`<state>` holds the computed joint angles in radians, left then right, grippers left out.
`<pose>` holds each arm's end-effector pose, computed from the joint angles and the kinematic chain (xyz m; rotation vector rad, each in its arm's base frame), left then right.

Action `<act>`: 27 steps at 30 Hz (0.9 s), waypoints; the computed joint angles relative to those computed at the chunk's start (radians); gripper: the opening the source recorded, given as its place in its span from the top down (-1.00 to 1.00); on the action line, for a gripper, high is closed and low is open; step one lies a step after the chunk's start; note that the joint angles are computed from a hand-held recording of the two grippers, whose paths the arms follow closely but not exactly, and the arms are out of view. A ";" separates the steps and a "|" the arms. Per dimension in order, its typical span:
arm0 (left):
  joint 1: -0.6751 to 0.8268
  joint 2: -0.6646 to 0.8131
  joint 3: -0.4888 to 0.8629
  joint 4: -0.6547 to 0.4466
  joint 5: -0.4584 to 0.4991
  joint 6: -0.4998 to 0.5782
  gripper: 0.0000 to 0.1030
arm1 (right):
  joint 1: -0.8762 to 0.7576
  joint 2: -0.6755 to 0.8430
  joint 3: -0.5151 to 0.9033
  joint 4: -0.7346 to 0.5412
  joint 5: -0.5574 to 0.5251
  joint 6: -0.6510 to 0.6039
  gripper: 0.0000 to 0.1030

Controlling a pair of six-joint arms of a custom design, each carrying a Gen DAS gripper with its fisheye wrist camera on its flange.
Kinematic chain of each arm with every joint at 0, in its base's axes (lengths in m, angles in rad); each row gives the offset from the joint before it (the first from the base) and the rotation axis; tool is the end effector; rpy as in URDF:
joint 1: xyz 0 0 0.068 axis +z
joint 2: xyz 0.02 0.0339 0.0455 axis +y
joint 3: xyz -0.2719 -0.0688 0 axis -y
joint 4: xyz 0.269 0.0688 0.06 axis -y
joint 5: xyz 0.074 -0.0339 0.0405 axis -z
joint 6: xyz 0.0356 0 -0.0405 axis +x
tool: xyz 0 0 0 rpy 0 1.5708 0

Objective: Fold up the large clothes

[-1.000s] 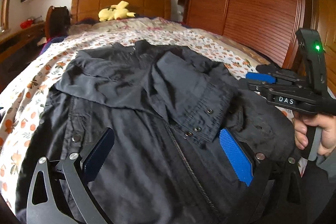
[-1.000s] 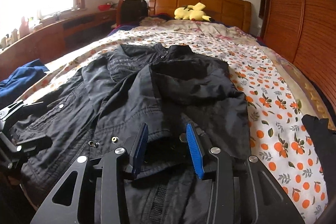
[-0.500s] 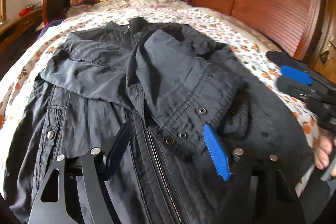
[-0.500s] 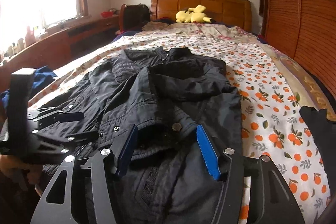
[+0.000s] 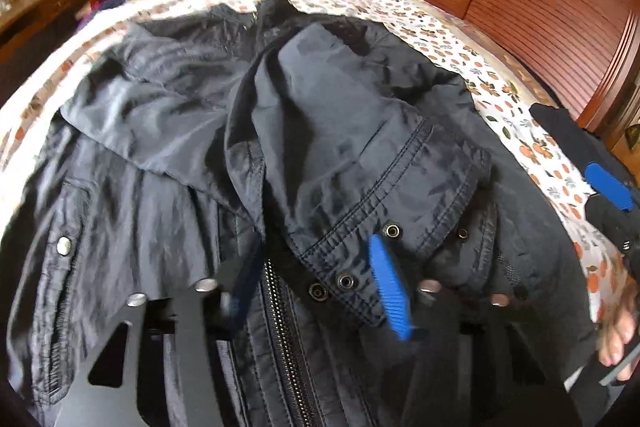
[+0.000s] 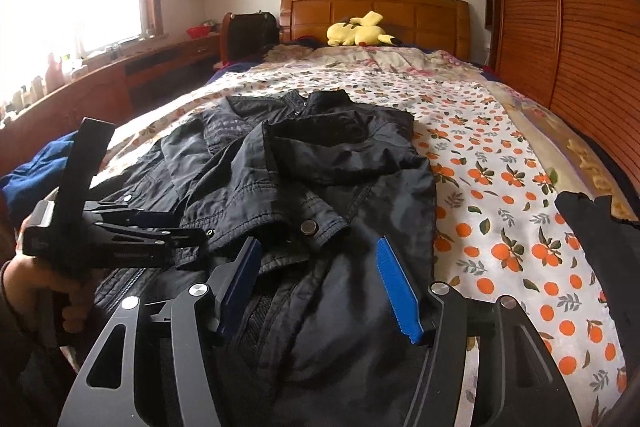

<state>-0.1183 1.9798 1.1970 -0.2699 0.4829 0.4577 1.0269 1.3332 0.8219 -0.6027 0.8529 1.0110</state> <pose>0.4086 -0.0652 0.1241 0.8704 2.3613 -0.4971 0.1590 0.2111 0.2110 0.2140 2.1933 -0.0882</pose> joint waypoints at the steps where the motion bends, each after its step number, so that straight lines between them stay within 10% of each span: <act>1: -0.006 -0.018 -0.026 0.033 -0.017 -0.002 0.24 | 0.003 -0.007 -0.003 -0.002 0.004 0.003 -0.12; 3: -0.013 -0.045 -0.064 0.080 -0.039 -0.004 0.61 | 0.010 -0.026 -0.010 0.004 0.017 0.003 -0.12; 9: -0.002 -0.071 -0.084 0.085 -0.028 0.035 0.82 | 0.002 -0.031 -0.008 0.047 0.011 -0.034 -0.12; 27: 0.187 -0.070 0.195 -0.081 0.028 0.172 0.85 | -0.026 0.091 0.083 0.115 -0.009 -0.128 -0.12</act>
<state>0.0692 1.9094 1.3917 -0.3514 0.5108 0.6296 1.0010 1.4238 0.9045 -0.4881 0.8434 0.8829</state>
